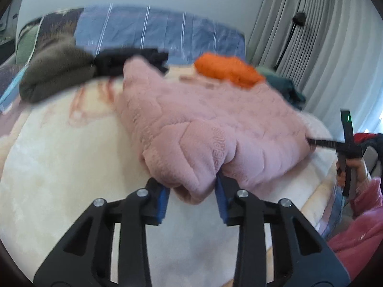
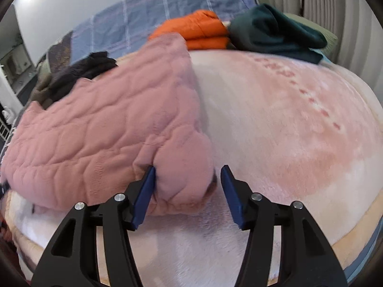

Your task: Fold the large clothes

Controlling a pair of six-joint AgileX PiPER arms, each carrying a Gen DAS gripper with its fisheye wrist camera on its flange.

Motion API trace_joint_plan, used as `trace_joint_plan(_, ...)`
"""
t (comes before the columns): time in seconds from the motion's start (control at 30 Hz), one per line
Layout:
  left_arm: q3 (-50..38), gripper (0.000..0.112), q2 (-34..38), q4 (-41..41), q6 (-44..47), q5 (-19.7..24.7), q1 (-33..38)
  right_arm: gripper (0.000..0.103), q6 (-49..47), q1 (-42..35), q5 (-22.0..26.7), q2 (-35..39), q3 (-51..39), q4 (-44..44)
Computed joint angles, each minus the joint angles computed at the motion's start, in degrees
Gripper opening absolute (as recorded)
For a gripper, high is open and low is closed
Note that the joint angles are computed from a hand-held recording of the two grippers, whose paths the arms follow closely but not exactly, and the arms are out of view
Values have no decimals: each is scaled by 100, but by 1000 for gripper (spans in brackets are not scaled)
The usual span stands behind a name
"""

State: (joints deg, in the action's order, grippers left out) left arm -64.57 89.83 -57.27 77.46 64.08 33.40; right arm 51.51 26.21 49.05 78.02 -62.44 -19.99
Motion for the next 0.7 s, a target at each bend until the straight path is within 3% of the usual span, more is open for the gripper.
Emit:
trace_joint_plan(0.07,56,32,154,562,-74,-259,-37,60,131,80,119,-19,-19,-138)
trace_joint_plan(0.17,181,29,165,864,-82,-191,271,61,445,365,653,-44,-302,-514)
trace_joint_plan(0.2,256,16,-40,970,-40,-407,388,61,622,502,874,-52,-423,-727)
trace_joint_plan(0.27,136,14,-188,1011,-79,-600,631,61,1150,968,1370,-62,-766,-1528)
trace_joint_plan(0.33,-363,14,-90,622,-190,-193,1086,61,1240,1211,1194,-53,-1014,-1872)
trace_joint_plan(0.4,-699,14,-55,219,-273,8,1176,61,995,1344,664,78,-1265,-1748)
trace_joint_plan(0.53,-877,19,-85,-465,-224,155,455,61,0,1657,-391,885,-1884,-776)
trace_joint_plan(0.57,-842,21,-91,-417,-312,-56,90,61,-176,1770,-346,1185,-2079,-638)
trace_joint_plan(0.63,-840,29,48,115,-802,-819,-822,62,-755,1806,305,1952,-2616,37)
trace_joint_plan(0.7,-1020,33,535,849,-1652,-1359,-1457,64,-657,1897,384,2287,-2466,-28)
